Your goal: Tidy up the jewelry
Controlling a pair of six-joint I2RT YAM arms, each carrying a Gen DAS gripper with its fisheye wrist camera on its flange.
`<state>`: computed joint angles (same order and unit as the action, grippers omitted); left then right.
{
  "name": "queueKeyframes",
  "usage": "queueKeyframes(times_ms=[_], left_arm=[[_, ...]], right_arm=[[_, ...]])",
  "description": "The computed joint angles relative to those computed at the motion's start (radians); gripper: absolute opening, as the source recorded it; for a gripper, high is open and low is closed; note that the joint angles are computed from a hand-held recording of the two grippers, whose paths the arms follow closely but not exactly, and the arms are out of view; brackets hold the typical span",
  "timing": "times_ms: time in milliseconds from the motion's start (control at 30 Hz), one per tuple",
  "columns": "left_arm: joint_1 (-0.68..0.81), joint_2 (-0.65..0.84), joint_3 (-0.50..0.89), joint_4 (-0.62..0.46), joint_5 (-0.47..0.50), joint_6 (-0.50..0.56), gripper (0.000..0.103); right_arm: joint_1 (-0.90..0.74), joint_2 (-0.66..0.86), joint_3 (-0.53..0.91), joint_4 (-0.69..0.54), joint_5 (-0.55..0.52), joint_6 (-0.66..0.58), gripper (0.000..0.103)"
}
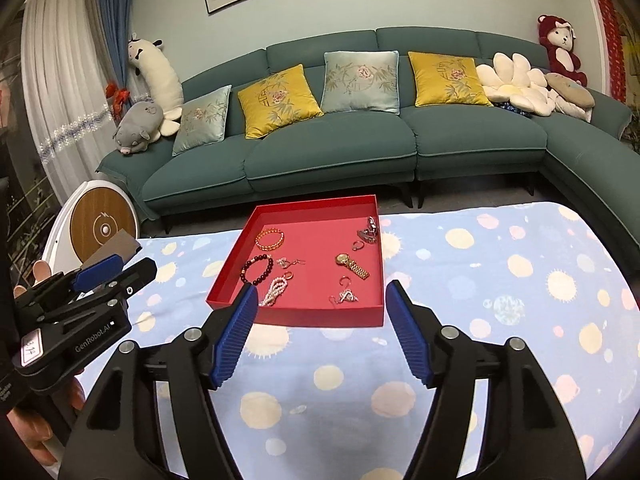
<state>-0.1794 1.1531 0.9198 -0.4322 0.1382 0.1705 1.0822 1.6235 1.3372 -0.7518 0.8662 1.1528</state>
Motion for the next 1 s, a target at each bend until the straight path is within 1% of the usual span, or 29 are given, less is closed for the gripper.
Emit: queueKeyframes(times_ms=[33, 100, 167, 233, 267, 367, 500, 567, 667, 800, 1000], left_arm=[[0.015, -0.013, -0.010, -0.014, 0.018, 0.001, 0.059], [0.033, -0.052, -0.047, -0.035, 0.026, -0.012, 0.064], [0.043, -0.086, -0.083, -0.040, 0.022, -0.029, 0.068], [0.038, -0.104, -0.104, -0.043, 0.007, -0.042, 0.069], [0.041, -0.115, -0.116, -0.047, 0.008, -0.042, 0.069], [0.012, -0.144, -0.149, -0.042, -0.033, -0.063, 0.070], [-0.013, -0.178, -0.187, -0.024, -0.071, -0.067, 0.078], [-0.026, -0.198, -0.207, -0.008, -0.095, -0.076, 0.079], [-0.026, -0.188, -0.209, -0.003, -0.099, -0.088, 0.079], [-0.043, -0.193, -0.220, 0.016, -0.134, -0.103, 0.079], [-0.049, -0.196, -0.225, 0.030, -0.152, -0.100, 0.079]], right_arm=[[0.019, 0.004, 0.004, -0.029, 0.014, 0.031, 0.072], [0.063, 0.033, 0.033, -0.109, 0.042, 0.110, 0.079], [0.104, 0.068, 0.065, -0.179, 0.064, 0.177, 0.084], [0.135, 0.113, 0.112, -0.258, 0.080, 0.226, 0.089], [0.147, 0.137, 0.137, -0.292, 0.085, 0.242, 0.090], [0.176, 0.190, 0.188, -0.364, 0.096, 0.277, 0.090], [0.197, 0.211, 0.186, -0.381, 0.102, 0.313, 0.091], [0.199, 0.216, 0.182, -0.387, 0.102, 0.331, 0.091], [0.199, 0.213, 0.166, -0.376, 0.099, 0.345, 0.091], [0.203, 0.229, 0.178, -0.393, 0.103, 0.364, 0.091], [0.205, 0.238, 0.189, -0.409, 0.108, 0.381, 0.091]])
